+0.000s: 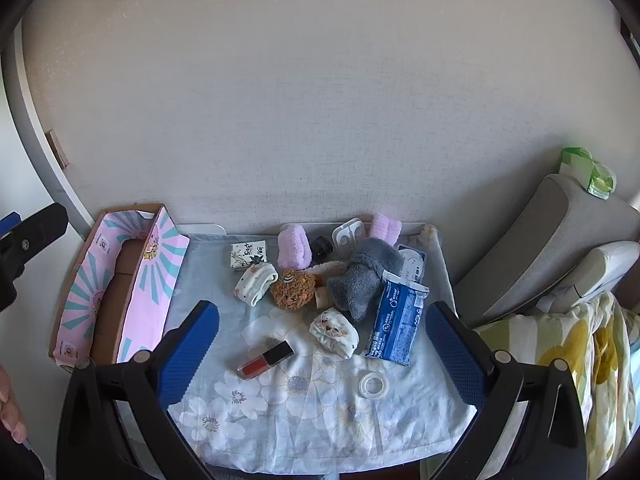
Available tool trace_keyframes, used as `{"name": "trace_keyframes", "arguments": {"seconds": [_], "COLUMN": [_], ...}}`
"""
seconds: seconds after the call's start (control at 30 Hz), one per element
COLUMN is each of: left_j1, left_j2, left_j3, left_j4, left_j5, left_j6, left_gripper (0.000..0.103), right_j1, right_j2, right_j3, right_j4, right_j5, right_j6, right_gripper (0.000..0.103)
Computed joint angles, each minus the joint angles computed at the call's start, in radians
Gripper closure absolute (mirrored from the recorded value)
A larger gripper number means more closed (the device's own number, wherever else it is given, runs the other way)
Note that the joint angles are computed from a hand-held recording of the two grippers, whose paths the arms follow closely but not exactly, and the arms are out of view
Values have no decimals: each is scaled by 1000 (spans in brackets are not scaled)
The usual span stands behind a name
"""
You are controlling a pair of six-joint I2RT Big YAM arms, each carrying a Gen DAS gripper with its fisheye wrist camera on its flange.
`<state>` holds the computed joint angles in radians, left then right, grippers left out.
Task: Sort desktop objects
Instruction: 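Grasp the red lipstick with the left tool while the right tool grasps the blue wipe pack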
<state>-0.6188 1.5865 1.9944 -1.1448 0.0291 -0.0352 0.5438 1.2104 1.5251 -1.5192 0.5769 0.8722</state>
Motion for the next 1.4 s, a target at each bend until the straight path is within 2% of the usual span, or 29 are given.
{"name": "trace_keyframes", "arguments": {"seconds": [0.2, 0.43, 0.7, 0.8, 0.9, 1.07, 1.17, 1.23, 1.33, 1.4], "left_j1": [8, 15, 5, -5, -21, -70, -101, -124, -147, -156], "left_j2": [27, 60, 64, 60, 51, 30, 20, 30, 59, 81], "left_j3": [27, 58, 8, -39, -101, -255, -361, -408, -445, -459], "left_j4": [-22, -38, -11, 15, 45, 116, 198, 238, 270, 281], "left_j5": [2, 41, 117, 178, 203, 204, 191, 159, 134, 134], "left_j6": [37, 79, 108, 129, 147, 199, 235, 262, 289, 307], "left_gripper": [0, 0, 0, 0, 0, 2, 3, 8, 15, 18], "right_j1": [6, -8, -28, -56, -91, -219, -282, -326, -388, -413], "right_j2": [29, 44, -34, -85, -145, -236, -244, -238, -225, -207], "right_j3": [27, 31, -24, -69, -138, -294, -372, -421, -490, -526], "right_j4": [-39, -52, -101, -102, -74, 51, 115, 162, 236, 272], "right_j5": [11, -10, 36, 31, 9, -118, -158, -192, -239, -236], "right_j6": [37, 57, 67, 64, 36, -77, -150, -193, -231, -247], "right_gripper": [0, 0, 0, 0, 0, 0, 0, 0, 0, 1]}}
